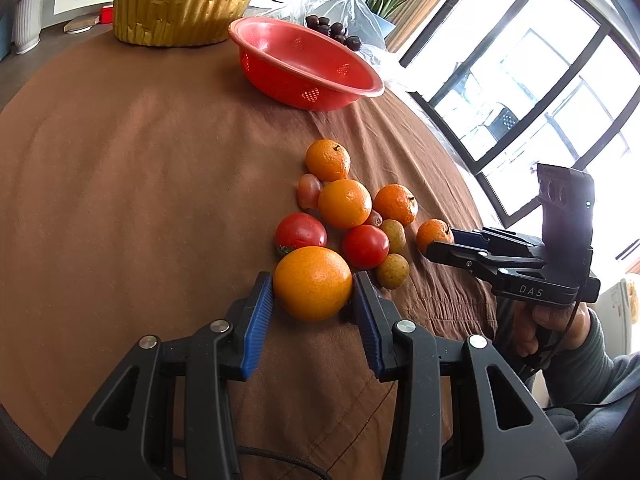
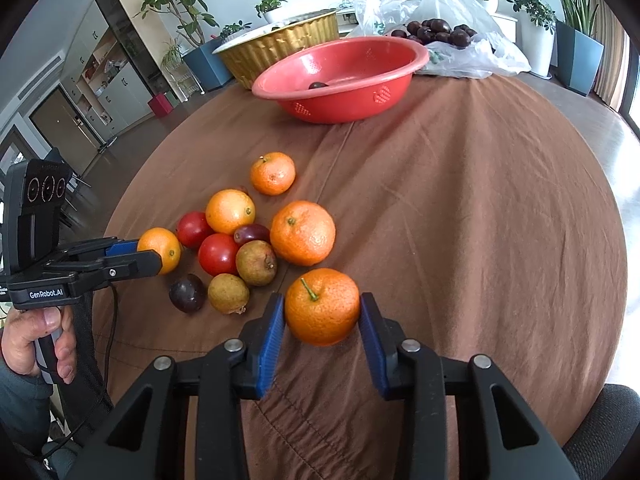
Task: Organize fruits
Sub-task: 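Grasp the large orange with the left tool while the right tool grasps a tangerine, then carry the orange and tangerine to the red colander and release both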
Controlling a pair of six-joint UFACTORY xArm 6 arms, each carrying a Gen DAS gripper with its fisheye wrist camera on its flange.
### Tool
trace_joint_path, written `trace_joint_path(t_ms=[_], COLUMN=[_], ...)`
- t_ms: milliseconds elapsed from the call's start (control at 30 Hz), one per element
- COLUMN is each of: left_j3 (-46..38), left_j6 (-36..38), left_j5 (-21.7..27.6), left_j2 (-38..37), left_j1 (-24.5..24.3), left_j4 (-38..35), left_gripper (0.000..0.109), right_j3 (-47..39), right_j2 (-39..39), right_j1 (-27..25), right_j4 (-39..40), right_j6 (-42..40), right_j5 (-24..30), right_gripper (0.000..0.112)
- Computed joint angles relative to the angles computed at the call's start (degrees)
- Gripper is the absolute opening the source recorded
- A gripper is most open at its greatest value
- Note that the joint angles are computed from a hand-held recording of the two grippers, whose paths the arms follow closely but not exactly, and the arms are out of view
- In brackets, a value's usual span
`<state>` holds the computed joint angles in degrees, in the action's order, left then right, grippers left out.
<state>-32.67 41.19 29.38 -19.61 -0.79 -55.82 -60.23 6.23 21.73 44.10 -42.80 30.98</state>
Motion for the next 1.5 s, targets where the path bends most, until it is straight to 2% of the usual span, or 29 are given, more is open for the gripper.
trace_joint_path(t_ms=[467,767,1067,1300,1500], left_j3=[-3.04,-13.42,-32.17,-45.88,-51.34], left_j6=[1.54,1.50,-2.80,-10.57,-13.43], left_j5=[-0.35,-1.42,-1.25,1.36,1.39], left_j2=[1.20,7.41,20.37,32.39,39.73], left_j1=[1.71,1.54,0.09,-1.62,-1.96], left_j4=[-0.29,3.48,11.30,23.52,26.43], left_gripper=[0.037,0.038,0.038,0.038,0.038], right_j3=[-2.00,-9.09,-25.57,-43.60,-59.61], right_j2=[-0.84,1.42,10.16,22.88,34.77], right_j1=[-1.84,-3.73,-4.38,-3.73,-2.81], right_j4=[2.27,3.96,5.11,-1.37,-9.40], right_j6=[-1.08,-1.70,-0.06,8.68,17.44], right_j5=[1.81,2.37,4.72,9.53,15.52], right_gripper=[0.040,0.040,0.040,0.040,0.040])
